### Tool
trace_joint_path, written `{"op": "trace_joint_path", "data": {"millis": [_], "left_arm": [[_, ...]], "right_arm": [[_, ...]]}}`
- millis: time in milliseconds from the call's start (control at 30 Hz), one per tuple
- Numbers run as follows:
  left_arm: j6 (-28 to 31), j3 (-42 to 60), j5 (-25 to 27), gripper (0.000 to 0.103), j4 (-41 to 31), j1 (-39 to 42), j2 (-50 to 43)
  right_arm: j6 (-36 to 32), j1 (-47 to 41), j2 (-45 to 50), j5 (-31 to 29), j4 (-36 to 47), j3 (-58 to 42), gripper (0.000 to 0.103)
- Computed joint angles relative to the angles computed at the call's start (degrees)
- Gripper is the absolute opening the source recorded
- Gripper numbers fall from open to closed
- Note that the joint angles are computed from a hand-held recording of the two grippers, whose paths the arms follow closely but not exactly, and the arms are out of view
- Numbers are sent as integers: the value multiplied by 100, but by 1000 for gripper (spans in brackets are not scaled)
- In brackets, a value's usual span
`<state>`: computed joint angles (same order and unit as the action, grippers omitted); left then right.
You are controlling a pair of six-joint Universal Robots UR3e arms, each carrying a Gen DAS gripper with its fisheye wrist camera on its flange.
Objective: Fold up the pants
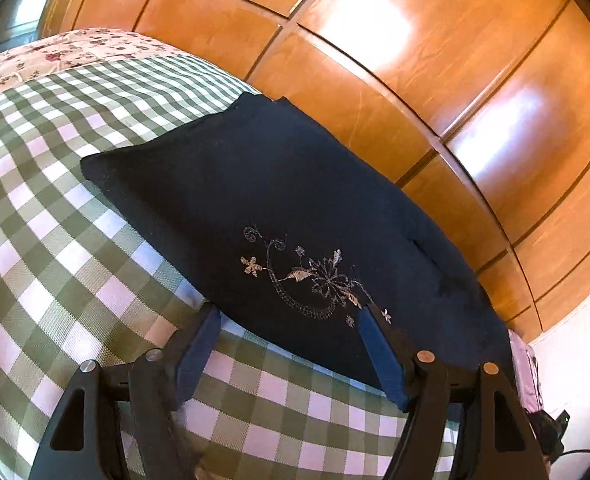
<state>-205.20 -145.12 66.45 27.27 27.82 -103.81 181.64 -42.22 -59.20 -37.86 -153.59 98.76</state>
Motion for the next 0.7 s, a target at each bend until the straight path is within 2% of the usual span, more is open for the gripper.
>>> {"op": "trace_joint_path", "data": {"millis": [33,67,233,367,400,500,600,700], "left_arm": [[89,8,-160,82,97,72,-79],[166,8,-316,84,172,142,-145],[98,391,-155,85,-487,19,-42],[-169,571,-333,84,-591,195,-160],[-197,617,-358,81,-641,225,-178],[-576,452,-245,58,-982,350,171],[-638,-150,-345,53,-281,610,212],[-84,13,-280,53,-490,510,182]], "right_arm": [[34,-10,16,37,-6,-19,20],[59,-27,50,94,-56,-20,18],[-81,81,413,50,-347,-288,15],[-227,125,501,34,-470,-374,15],[-195,120,566,82,-518,-418,15],[-145,137,613,72,-646,-437,15],[-127,156,594,3,-819,-362,15],[-120,154,611,0,-874,-357,15]]}}
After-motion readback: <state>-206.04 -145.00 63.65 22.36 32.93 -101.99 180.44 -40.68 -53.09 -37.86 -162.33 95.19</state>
